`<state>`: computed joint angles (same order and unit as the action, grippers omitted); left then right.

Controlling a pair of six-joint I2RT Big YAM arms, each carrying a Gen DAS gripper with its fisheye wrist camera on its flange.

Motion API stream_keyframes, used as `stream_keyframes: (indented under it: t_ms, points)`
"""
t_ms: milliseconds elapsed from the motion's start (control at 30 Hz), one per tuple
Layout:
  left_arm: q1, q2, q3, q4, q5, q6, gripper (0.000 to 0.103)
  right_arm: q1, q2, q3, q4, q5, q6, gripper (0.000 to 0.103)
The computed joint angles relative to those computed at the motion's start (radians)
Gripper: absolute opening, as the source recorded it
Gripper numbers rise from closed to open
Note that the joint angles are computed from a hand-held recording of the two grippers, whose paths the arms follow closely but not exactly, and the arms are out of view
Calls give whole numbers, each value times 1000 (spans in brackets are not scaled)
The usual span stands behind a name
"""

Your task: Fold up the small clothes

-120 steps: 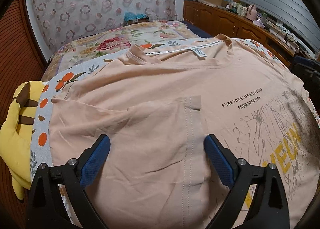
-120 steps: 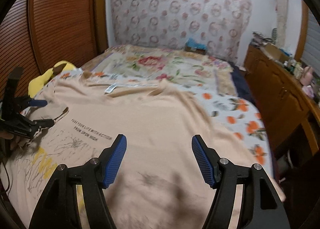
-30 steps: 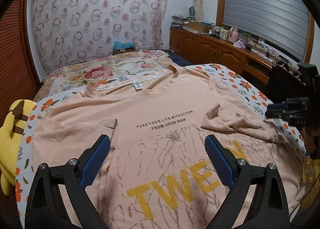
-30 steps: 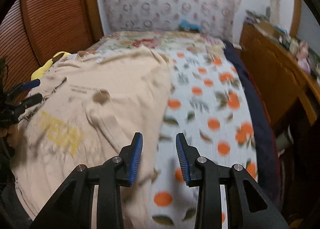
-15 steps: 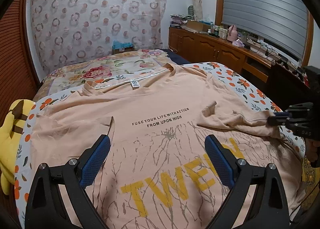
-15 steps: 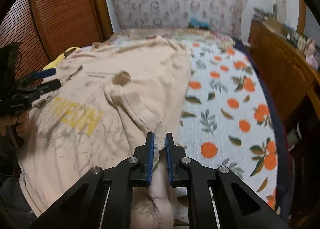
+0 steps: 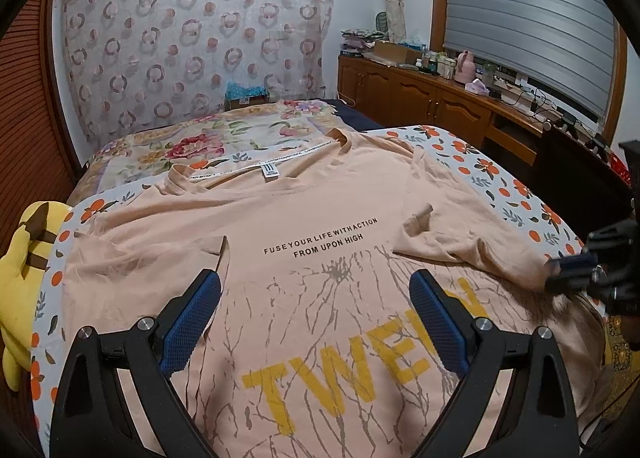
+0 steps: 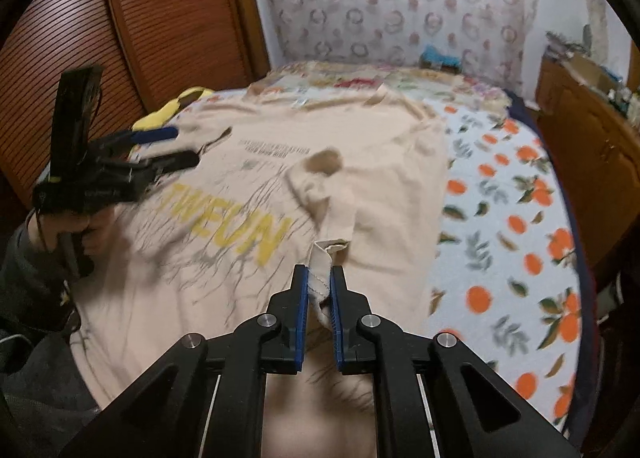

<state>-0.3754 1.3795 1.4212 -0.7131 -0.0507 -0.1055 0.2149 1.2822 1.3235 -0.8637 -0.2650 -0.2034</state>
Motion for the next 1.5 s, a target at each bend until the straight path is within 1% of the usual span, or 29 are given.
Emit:
stream_keyframes:
  t_ms: [33,100,133,233,300,400,433,467,500,567,633,700,767,800,867,900,967,1067,1100,1267,1300,1367,1433,1500]
  points:
    - [0,3,5,-3,3,2,96,2,3,2,-9,-4,-2,19]
    - [0,19,32,-17,8,12,96,-8,11,16,-35,-50,-1,20]
    - [-2,30,48,-25,8,19,96,-13,10,23,-36,-63,-2,20]
    - [-11,68,103,-46,-1,44,96,-19,1,40,-17,-29,-19,22]
    - [-16,97,142,-56,7,50,96,-26,2,52,-5,1,-25,26]
    - [-25,149,208,-77,30,50,96,-34,8,60,20,52,-30,28]
    - [-28,170,237,-91,50,54,91,-38,11,59,32,69,-30,28]
    - [-31,190,261,-103,76,62,82,-38,13,55,46,90,-27,31]
    - [-34,205,279,-114,93,68,77,-43,16,51,60,107,-24,32]
    - [-42,256,341,-162,138,86,55,-54,26,43,78,121,-10,34]
    - [-51,309,399,-203,175,97,49,-64,47,40,86,150,-3,34]
    - [-60,346,439,-234,172,102,43,-68,70,43,85,158,17,34]
    - [-69,376,469,-255,172,121,32,-69,87,45,80,155,34,34]
    - [-71,378,469,-261,172,124,29,-72,97,45,81,156,37,34]
    - [-72,375,461,-266,188,138,10,-71,111,44,81,165,44,34]
    - [-71,365,446,-259,191,145,5,-74,108,34,103,153,48,34]
    - [-66,333,407,-235,191,147,4,-79,115,45,99,145,49,34]
    - [-41,252,321,-170,203,132,4,-72,106,34,113,163,38,35]
    - [-36,240,307,-161,205,129,4,-73,106,32,118,162,39,35]
    - [8,156,208,-134,203,109,4,-82,103,20,132,149,37,35]
    - [14,143,189,-125,194,109,4,-81,99,17,131,151,37,35]
    - [26,115,154,-113,152,102,4,-80,99,19,127,152,37,35]
    - [48,104,143,-119,154,86,5,-81,103,29,118,150,34,36]
    - [65,95,134,-118,145,81,12,-82,112,43,108,152,31,37]
